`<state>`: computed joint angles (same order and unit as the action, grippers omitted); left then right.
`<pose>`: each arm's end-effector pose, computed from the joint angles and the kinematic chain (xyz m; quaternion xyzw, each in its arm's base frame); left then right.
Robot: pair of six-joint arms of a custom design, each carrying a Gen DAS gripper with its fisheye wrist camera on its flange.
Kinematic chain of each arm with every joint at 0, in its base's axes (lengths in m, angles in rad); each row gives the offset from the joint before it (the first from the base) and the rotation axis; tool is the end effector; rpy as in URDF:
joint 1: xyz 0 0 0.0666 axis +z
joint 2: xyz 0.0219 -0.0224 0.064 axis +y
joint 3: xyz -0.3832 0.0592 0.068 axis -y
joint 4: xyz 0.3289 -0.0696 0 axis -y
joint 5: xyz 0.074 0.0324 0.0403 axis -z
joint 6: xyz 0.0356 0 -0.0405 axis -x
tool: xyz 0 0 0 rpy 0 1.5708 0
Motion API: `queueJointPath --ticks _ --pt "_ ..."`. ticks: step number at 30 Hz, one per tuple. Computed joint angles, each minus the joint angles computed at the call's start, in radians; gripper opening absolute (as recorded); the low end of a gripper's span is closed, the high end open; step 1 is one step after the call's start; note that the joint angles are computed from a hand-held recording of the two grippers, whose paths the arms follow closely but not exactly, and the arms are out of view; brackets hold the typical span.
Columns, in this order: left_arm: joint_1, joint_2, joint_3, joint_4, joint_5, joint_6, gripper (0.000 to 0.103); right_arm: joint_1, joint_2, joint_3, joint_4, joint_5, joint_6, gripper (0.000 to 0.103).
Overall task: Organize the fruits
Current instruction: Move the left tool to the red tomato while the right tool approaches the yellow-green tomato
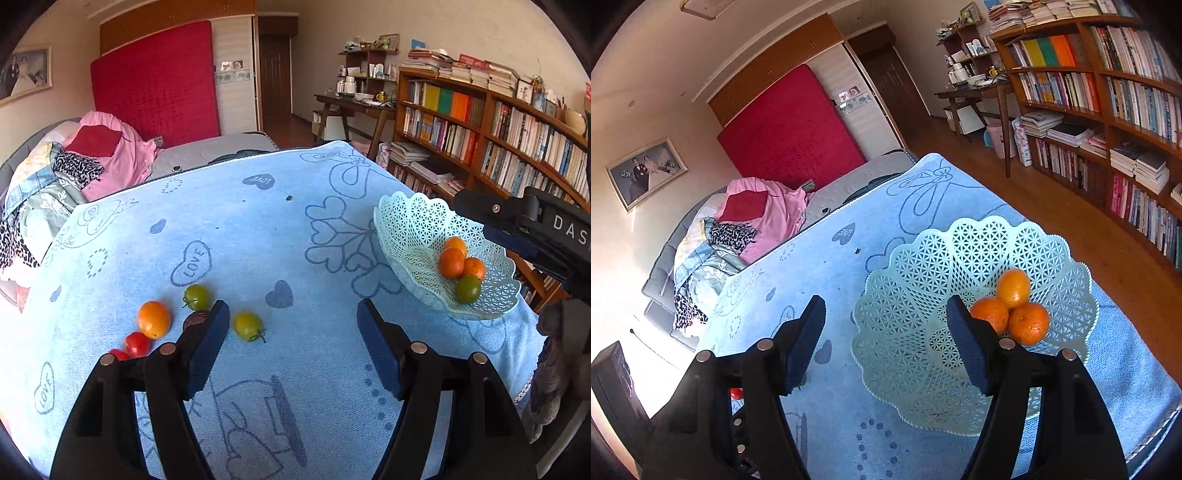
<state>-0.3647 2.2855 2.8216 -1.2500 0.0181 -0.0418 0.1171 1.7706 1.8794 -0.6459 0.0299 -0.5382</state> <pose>0.6441 -0.2470 0.4715 0.1873 0.8901 -0.0749 0.4087 0.5818 0.0670 0.4722 0.1889 0.8485 0.1467 0.4720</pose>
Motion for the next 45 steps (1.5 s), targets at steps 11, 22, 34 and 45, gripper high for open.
queueJointPath --ticks 11,22,34,45 --pt "0.069 -0.186 -0.377 0.203 -0.067 0.011 0.071 0.078 0.023 0.008 0.028 0.028 0.122 0.076" --pt "0.14 -0.276 -0.574 0.285 -0.11 0.01 0.071 0.119 0.063 0.037 0.0 0.029 0.163 0.076" --pt "0.185 -0.258 -0.6 0.27 -0.122 0.032 0.071 0.166 0.088 0.056 -0.02 0.057 0.262 0.076" --pt "0.199 -0.154 -0.457 0.184 -0.106 0.034 0.066 0.171 0.106 0.078 -0.049 0.022 0.262 0.076"
